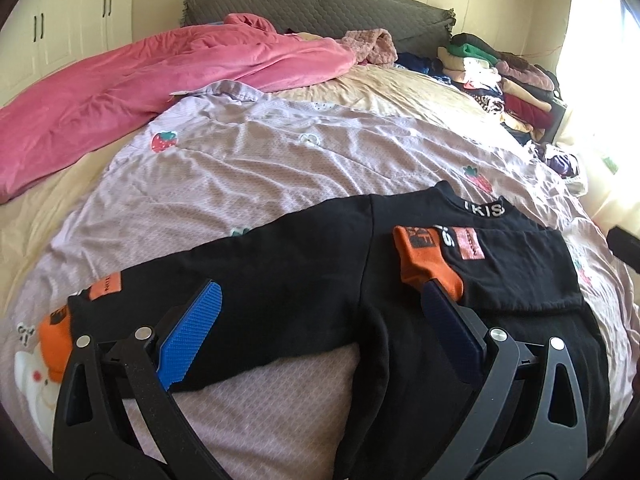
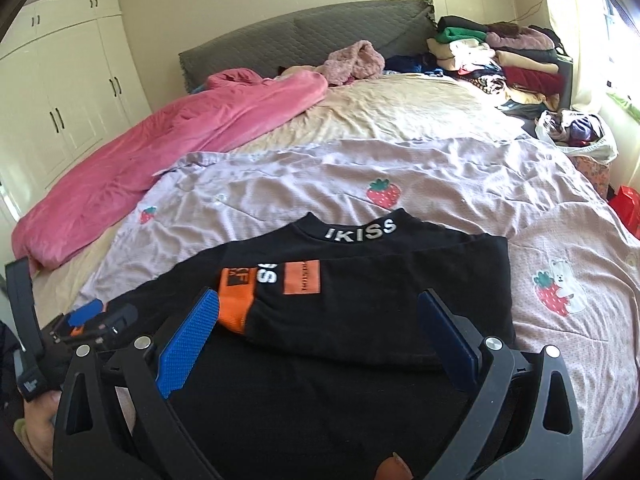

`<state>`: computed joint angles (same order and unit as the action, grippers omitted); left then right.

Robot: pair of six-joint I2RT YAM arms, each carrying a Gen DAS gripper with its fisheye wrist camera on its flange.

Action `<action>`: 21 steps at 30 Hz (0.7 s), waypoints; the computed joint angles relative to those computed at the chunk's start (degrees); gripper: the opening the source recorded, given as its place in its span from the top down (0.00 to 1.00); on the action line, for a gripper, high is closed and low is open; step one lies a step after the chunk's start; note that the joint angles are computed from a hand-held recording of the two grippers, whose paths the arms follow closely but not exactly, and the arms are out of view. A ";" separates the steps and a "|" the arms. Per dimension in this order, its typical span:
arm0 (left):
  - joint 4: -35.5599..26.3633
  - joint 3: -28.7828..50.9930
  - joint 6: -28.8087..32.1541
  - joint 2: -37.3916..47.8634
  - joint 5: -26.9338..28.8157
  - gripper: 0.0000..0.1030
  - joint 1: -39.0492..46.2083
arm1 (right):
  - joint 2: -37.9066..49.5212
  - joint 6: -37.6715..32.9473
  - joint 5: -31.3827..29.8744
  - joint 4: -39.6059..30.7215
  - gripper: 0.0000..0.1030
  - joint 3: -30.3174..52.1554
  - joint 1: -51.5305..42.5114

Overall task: Fold small clothes
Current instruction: 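Move the left tool toward the other orange-cuffed sleeve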

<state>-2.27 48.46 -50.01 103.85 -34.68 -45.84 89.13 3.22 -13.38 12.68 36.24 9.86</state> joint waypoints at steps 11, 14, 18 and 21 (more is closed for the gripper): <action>-7.43 -7.30 -5.72 -8.52 -2.15 0.09 -2.37 | -3.25 0.95 6.07 -0.28 0.04 -1.39 7.32; -8.91 -10.20 -7.43 -12.45 -3.43 0.09 -2.93 | -3.57 2.28 6.34 -1.71 0.04 -0.67 8.97; -11.74 -12.60 -8.25 -16.78 -4.32 0.09 -3.22 | -5.59 3.60 8.25 -2.64 0.04 -0.80 12.48; -13.79 -14.57 -8.85 -20.33 -4.89 0.09 -3.19 | -6.99 4.64 9.66 -3.84 0.04 -0.57 14.83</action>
